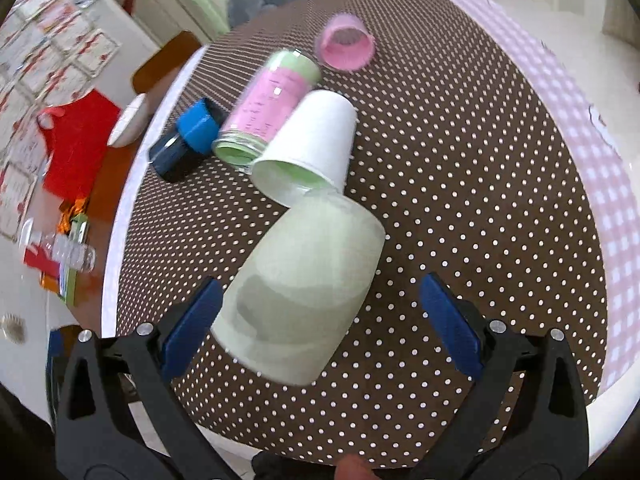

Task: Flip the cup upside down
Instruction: 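Rotate the right tool to turn the pale green cup rim-down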

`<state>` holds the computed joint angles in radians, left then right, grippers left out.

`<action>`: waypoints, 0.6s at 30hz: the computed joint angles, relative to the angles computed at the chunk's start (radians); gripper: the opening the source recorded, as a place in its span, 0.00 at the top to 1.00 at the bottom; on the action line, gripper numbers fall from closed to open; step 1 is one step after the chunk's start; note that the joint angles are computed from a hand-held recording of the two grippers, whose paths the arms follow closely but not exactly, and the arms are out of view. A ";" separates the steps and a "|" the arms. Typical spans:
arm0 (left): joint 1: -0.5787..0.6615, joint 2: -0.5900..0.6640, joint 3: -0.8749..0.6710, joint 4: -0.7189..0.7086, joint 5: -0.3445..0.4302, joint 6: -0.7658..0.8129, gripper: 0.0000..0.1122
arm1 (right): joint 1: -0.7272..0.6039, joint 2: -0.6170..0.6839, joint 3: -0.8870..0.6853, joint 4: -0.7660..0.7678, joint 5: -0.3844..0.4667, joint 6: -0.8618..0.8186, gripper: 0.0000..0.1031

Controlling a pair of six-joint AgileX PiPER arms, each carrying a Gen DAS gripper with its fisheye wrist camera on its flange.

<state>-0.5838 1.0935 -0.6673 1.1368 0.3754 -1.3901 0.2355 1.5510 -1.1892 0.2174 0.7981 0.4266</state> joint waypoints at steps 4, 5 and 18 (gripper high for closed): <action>0.017 0.023 0.014 0.035 -0.018 -0.038 0.25 | -0.040 0.073 -0.057 0.098 0.058 -0.031 0.06; 0.013 0.028 0.018 0.054 -0.014 -0.060 0.25 | -0.050 0.087 -0.068 0.124 0.070 -0.040 0.06; 0.055 0.053 0.058 0.159 -0.118 -0.187 0.25 | -0.127 0.262 -0.256 0.297 0.225 0.013 0.13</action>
